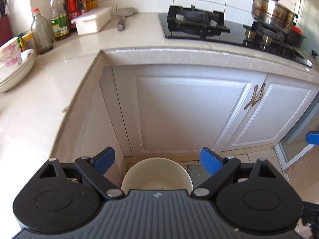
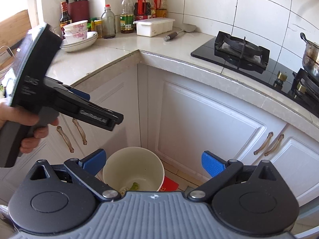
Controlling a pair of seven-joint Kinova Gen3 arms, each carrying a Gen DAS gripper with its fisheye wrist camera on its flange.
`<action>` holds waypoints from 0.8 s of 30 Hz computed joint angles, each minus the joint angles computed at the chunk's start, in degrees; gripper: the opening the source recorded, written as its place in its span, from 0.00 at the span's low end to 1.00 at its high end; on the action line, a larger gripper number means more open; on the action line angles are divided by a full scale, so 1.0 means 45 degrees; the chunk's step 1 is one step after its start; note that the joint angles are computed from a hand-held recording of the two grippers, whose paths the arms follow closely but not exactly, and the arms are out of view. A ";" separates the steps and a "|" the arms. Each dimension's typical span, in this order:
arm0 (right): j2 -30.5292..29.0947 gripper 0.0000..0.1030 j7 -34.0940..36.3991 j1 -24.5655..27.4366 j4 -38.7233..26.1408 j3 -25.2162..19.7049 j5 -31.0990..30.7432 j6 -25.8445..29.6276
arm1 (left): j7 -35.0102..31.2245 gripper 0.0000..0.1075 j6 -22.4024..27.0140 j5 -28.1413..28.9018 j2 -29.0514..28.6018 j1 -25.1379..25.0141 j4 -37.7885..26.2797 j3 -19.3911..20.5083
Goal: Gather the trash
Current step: 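Move both tools back to the counter scraps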
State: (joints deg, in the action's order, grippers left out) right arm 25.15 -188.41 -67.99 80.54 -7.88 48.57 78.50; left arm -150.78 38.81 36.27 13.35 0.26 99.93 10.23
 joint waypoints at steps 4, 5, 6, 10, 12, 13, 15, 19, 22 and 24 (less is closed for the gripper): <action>0.0101 1.00 0.0435 0.0090 -0.0328 0.0056 0.0242 -0.0257 | -0.0883 0.86 0.0618 0.1004 -0.0682 -0.0799 0.0107 -0.0234; 0.0140 1.00 0.0600 0.0125 -0.0440 0.0083 0.0295 -0.0345 | -0.1045 0.86 0.0657 0.1181 -0.0847 -0.0897 0.0157 -0.0375; 0.0176 1.00 0.0750 0.0140 -0.0529 0.0117 0.0366 -0.0439 | -0.1144 0.86 0.0633 0.1317 -0.1038 -0.0976 0.0227 -0.0539; 0.0405 1.00 0.1535 0.0251 -0.1048 0.0288 0.0609 -0.0965 | -0.1551 0.86 0.1491 0.1817 -0.1283 -0.1491 0.0004 -0.1194; 0.0547 1.00 0.2020 0.0317 -0.1354 0.0394 0.0632 -0.1248 | -0.1429 0.86 0.1502 0.1699 -0.1402 -0.1599 -0.0029 -0.1459; 0.0658 1.00 0.2309 0.0360 -0.1578 0.0439 0.0628 -0.1430 | -0.1423 0.87 0.1501 0.1705 -0.1454 -0.1693 -0.0022 -0.1580; 0.0798 1.00 0.2806 0.0463 -0.1864 0.0564 0.0562 -0.1845 | -0.1390 0.86 0.1740 0.1724 -0.1471 -0.1953 -0.0109 -0.1817; 0.1211 1.00 0.4143 0.0619 -0.2684 0.0845 0.0341 -0.2539 | -0.1215 0.87 0.1505 0.1612 -0.1604 -0.2330 -0.0048 -0.2155; 0.1504 1.00 0.5125 0.0726 -0.3237 0.1081 0.0111 -0.3074 | -0.0853 0.86 0.1400 0.1406 -0.1573 -0.2604 -0.0124 -0.2362; 0.1734 1.00 0.5803 0.0824 -0.3661 0.1225 -0.0102 -0.3436 | -0.0690 0.86 0.1336 0.1343 -0.1521 -0.2831 -0.0189 -0.2467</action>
